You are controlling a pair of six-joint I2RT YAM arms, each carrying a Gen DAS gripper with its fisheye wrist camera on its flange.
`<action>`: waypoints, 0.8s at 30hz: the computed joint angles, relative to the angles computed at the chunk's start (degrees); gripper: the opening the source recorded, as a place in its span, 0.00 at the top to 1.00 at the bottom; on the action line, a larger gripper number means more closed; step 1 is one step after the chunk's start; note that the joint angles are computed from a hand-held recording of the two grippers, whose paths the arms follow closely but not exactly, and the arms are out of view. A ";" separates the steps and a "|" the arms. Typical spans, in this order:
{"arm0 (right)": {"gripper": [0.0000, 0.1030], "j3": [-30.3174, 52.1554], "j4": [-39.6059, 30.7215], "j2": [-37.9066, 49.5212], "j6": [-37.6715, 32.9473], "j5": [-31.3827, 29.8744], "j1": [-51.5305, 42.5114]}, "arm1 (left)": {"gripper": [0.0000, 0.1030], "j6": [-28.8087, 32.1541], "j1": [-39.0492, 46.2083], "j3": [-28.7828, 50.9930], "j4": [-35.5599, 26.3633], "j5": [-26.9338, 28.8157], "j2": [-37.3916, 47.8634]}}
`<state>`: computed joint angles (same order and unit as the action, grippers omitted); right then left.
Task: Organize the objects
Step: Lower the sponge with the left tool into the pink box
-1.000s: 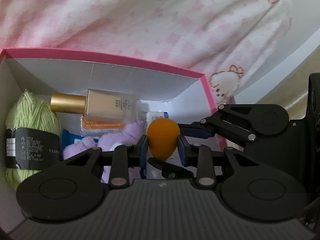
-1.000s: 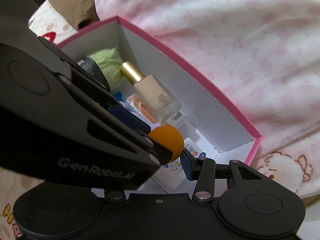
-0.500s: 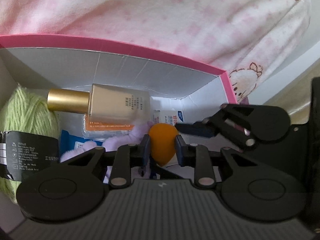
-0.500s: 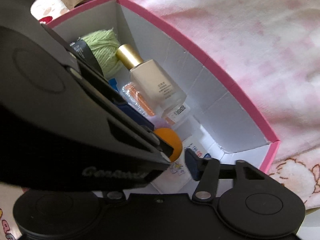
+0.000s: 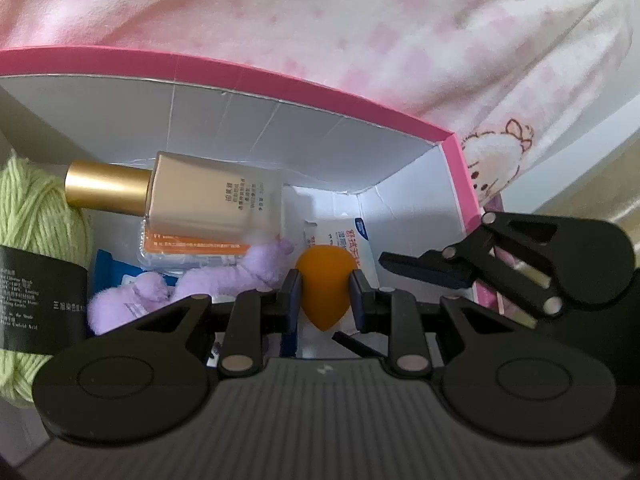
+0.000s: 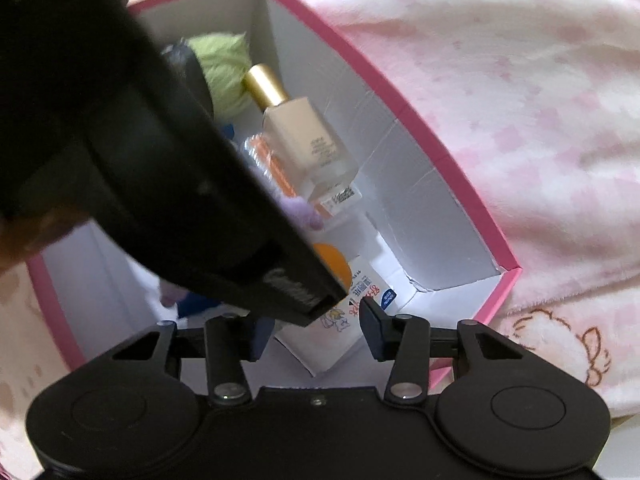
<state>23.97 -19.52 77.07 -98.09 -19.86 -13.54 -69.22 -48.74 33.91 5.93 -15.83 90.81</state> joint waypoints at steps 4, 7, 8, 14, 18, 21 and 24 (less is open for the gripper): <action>0.60 -1.29 2.75 1.75 0.14 1.33 1.29 | 0.78 -0.93 -0.89 -0.30 -2.93 -2.24 -2.12; 0.64 -2.06 5.04 3.23 1.86 0.91 2.47 | 0.81 -0.82 -0.11 -1.21 -2.81 -2.31 -3.29; 0.64 -1.57 4.12 3.55 2.07 0.43 2.47 | 0.81 -0.85 0.42 -2.00 -1.68 -1.55 -3.67; 0.55 3.89 -6.08 4.48 -2.45 -2.05 -1.20 | 0.81 -0.47 2.05 -3.39 1.18 0.70 -3.41; 0.32 9.00 -15.59 5.08 -7.81 -6.38 -6.27 | 0.81 -0.30 2.41 -3.26 1.68 3.37 -2.74; 0.31 9.10 -15.44 5.57 -8.21 -6.26 -6.84 | 0.81 -0.85 2.49 -3.32 0.22 5.35 -3.80; 0.34 6.08 -11.20 5.42 -8.20 -6.38 -6.13 | 0.81 -1.11 2.73 -4.37 -1.28 5.44 -6.22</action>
<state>30.05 -30.73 82.48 -106.29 -26.23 -19.67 -70.33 -46.02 29.54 4.65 -10.39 84.59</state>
